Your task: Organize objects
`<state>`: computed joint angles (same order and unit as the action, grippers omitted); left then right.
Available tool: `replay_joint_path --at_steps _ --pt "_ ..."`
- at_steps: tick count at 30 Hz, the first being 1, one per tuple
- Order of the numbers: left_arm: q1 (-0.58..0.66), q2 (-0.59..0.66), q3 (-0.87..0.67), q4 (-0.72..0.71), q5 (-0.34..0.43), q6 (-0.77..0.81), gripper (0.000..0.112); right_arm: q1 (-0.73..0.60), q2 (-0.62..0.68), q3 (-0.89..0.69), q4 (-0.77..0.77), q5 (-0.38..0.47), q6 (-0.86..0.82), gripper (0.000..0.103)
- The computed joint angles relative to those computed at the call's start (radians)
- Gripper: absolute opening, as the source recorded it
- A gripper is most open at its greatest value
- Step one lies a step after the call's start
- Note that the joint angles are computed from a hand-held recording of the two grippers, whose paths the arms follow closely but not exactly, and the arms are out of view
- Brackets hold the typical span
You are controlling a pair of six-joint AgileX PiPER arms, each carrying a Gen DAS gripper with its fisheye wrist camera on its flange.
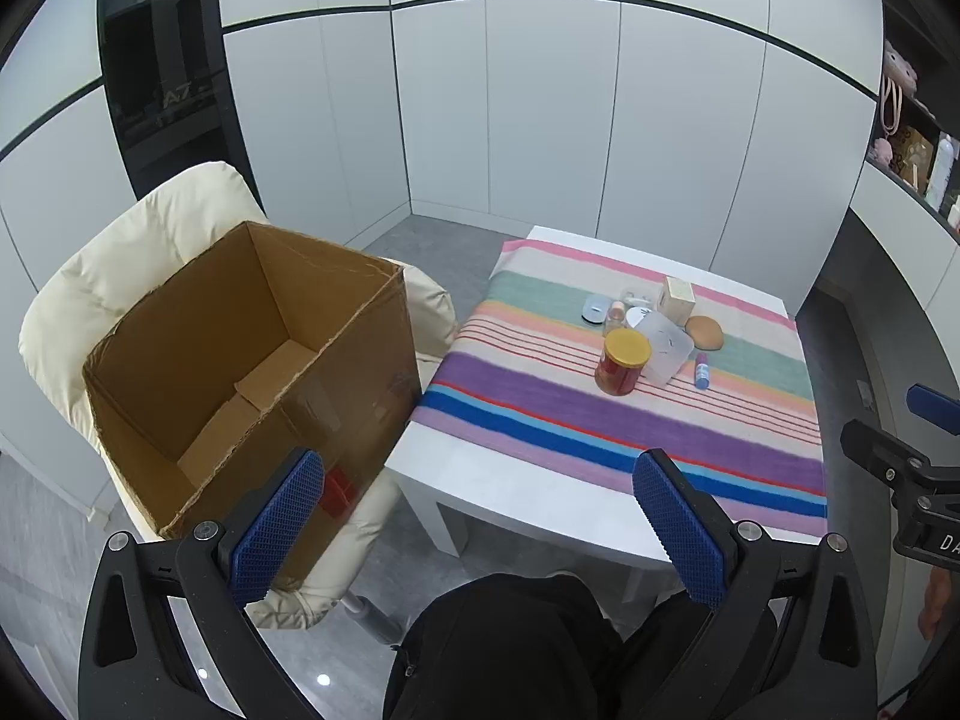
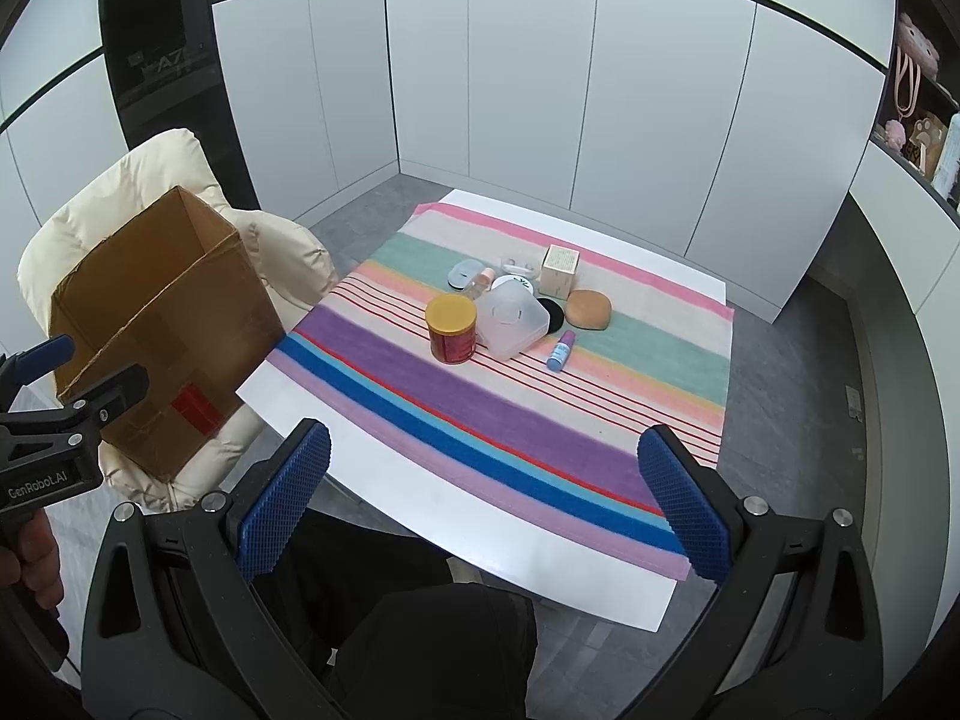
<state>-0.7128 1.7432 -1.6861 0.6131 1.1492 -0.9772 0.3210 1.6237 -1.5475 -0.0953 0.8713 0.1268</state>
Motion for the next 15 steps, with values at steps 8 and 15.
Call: replay_joint_path --at_steps 8,15 --pt "-0.003 -0.001 0.000 0.004 0.000 -0.005 0.103 0.001 0.000 0.001 -0.003 -0.001 0.001 0.103" --pt "0.000 -0.002 0.002 0.002 -0.005 -0.006 0.103 0.003 -0.002 0.005 -0.004 -0.002 0.003 0.103"
